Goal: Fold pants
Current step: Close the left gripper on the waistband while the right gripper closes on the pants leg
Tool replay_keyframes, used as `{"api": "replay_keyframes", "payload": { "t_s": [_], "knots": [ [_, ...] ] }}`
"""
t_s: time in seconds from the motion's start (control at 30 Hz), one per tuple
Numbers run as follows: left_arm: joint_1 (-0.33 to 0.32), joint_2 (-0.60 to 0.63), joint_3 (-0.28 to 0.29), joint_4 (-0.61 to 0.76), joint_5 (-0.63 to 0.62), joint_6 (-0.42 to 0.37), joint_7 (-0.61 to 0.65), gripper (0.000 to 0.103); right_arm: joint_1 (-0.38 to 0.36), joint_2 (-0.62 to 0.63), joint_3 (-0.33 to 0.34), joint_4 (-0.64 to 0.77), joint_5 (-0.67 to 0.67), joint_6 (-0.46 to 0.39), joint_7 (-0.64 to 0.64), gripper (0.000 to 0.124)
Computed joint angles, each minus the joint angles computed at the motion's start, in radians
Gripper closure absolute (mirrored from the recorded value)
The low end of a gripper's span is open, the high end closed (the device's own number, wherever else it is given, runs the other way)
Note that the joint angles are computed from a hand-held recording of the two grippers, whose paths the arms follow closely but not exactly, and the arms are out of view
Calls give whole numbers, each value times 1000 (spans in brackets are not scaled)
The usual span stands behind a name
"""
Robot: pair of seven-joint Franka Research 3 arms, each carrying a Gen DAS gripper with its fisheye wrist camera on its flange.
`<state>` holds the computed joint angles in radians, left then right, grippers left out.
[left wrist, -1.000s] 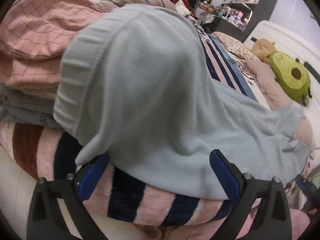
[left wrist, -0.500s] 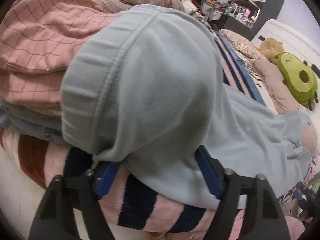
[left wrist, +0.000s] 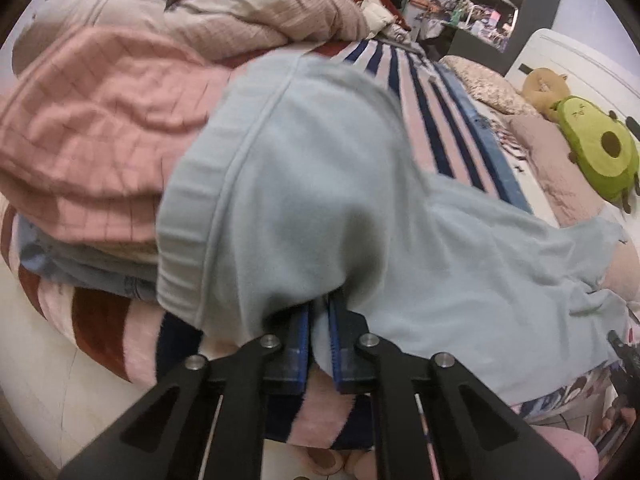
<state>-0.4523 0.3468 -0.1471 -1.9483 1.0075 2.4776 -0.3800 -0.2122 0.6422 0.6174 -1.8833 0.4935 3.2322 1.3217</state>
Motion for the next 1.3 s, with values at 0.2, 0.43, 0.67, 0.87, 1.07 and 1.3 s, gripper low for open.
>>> {"api": "replay_keyframes", "payload": {
  "t_s": [0.2,0.43,0.67,0.87,1.07,1.3],
  "knots": [
    [-14,-8,2,47,34,-62,4,100,17,-22,-25,-11,2,-1,-25,120],
    [-11,-42,3,70,95,-124,-21,101,-186,-1,182,-16,-144,44,-98,122],
    [24,-69,2,65,164,-106,-56,101,-102,28,140,155,-195,-30,-181,123],
    [46,-79,-10,39,166,-50,-27,101,-24,-17,41,165,-115,-165,-187,120],
    [43,-78,-14,9,161,-18,-31,101,-200,-25,223,-3,80,-123,-290,78],
    [56,-65,-8,-14,157,64,-52,98,-296,19,317,-53,241,-247,-346,69]
  ]
}}
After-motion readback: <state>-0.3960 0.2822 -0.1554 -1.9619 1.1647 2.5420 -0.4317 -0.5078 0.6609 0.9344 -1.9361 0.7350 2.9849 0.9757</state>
